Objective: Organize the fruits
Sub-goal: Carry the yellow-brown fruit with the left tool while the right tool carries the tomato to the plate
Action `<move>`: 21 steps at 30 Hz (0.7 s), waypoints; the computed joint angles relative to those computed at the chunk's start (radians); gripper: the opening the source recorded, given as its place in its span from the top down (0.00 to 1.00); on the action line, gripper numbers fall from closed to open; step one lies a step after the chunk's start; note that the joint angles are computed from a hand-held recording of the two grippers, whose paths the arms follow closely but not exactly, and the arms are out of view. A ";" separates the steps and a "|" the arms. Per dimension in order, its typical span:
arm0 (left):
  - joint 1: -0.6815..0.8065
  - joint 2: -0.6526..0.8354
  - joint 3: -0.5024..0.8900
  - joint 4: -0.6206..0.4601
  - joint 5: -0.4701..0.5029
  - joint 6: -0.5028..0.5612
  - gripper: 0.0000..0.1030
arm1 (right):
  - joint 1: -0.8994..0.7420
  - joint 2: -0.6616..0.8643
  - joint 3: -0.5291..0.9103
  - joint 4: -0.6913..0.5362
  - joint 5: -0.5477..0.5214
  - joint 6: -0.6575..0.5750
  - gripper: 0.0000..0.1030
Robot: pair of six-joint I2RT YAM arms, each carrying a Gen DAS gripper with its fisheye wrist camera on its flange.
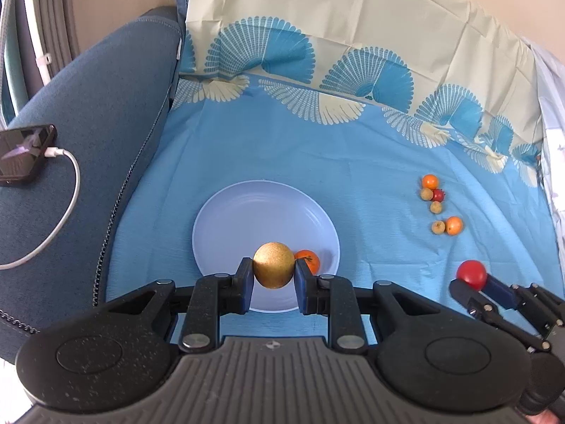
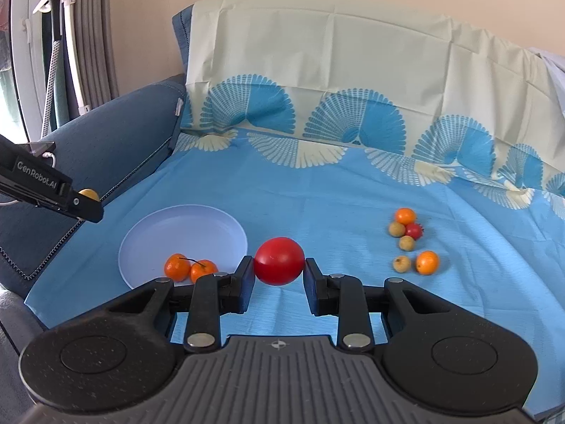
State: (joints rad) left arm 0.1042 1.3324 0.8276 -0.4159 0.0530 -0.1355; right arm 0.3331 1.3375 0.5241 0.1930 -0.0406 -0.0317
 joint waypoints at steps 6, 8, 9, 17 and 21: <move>0.029 0.082 0.030 0.015 0.007 0.017 0.74 | 0.041 0.065 0.032 0.032 -0.001 0.016 0.70; 0.033 0.114 0.043 0.024 0.003 0.020 0.74 | 0.052 0.098 0.050 0.041 -0.009 0.018 0.70; 0.035 0.130 0.048 0.032 0.000 0.022 0.74 | 0.062 0.120 0.064 0.044 -0.010 0.019 0.70; 0.047 0.300 0.129 0.062 -0.001 0.030 0.74 | 0.130 0.314 0.183 0.074 -0.008 0.023 0.70; 0.060 0.394 0.183 0.068 0.005 0.037 0.74 | 0.150 0.431 0.274 0.067 -0.010 0.032 0.70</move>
